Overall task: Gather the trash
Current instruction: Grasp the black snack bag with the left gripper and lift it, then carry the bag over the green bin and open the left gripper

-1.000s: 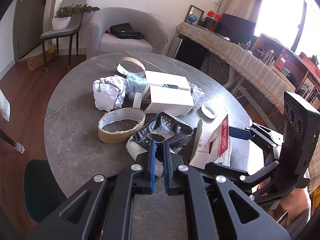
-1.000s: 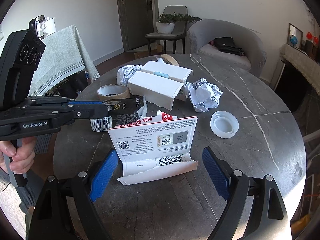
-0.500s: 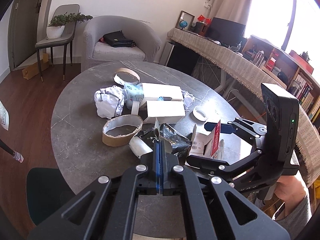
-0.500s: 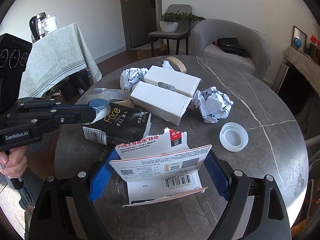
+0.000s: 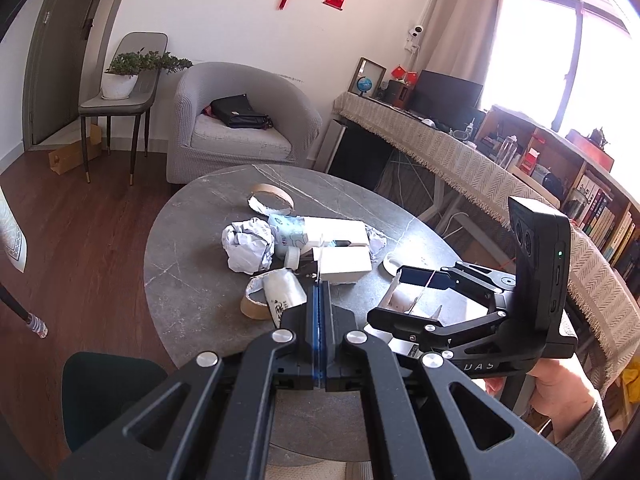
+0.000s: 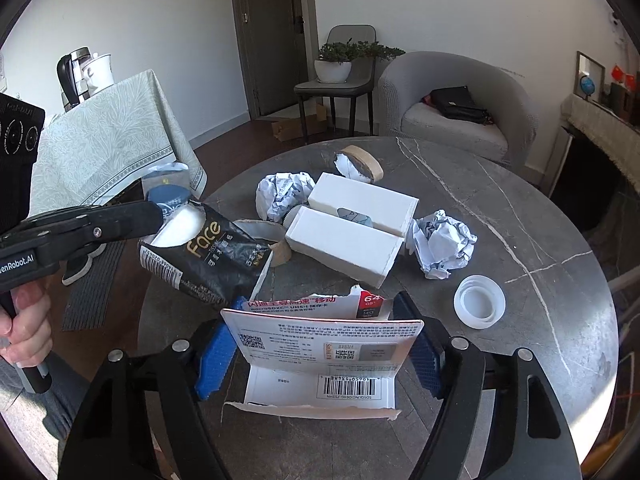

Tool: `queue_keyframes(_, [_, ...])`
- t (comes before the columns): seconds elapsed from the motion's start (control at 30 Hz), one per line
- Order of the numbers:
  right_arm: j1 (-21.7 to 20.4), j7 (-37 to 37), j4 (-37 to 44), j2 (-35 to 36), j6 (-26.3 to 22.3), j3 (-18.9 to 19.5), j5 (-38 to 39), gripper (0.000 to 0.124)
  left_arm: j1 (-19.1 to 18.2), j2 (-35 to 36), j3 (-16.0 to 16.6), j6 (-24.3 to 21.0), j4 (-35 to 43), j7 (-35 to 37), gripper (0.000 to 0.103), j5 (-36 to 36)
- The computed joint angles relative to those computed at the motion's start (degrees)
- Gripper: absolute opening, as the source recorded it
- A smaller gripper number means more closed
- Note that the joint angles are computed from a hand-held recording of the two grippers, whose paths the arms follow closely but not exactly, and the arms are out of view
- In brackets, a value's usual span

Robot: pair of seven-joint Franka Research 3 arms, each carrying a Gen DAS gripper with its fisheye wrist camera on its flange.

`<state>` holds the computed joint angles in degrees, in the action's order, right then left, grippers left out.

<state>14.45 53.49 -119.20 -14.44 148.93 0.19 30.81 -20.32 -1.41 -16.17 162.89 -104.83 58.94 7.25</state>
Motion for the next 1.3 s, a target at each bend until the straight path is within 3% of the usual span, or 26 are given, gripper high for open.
queue_keyframes(0.47, [4.54, -3.63, 4.97, 3.21, 1.23, 1.55, 7.28, 0.076, 4.32, -9.43, 2.73, 4.77, -9.7, -6.14, 0.001, 4.1])
queue_keyframes(0.67, [5.63, -2.82, 8.32, 6.5, 1.14, 3.28, 7.01, 0.076, 6.12, -12.98, 3.83, 1.8, -13.23, -6.55, 0.001, 4.86])
queue_keyframes(1.0, [7.81, -0.63, 13.61, 11.87, 0.89, 6.26, 5.56, 0.076, 7.8, -16.68, 6.2, -7.3, -18.53, -3.74, 0.001, 2.65])
queue_keyframes(1.3, [9.62, 2.09, 18.57, 16.58, 0.1, 8.29, 3.32, 0.076, 8.2, -18.42, 8.23, -10.29, -22.82, 0.29, 0.001, -1.2])
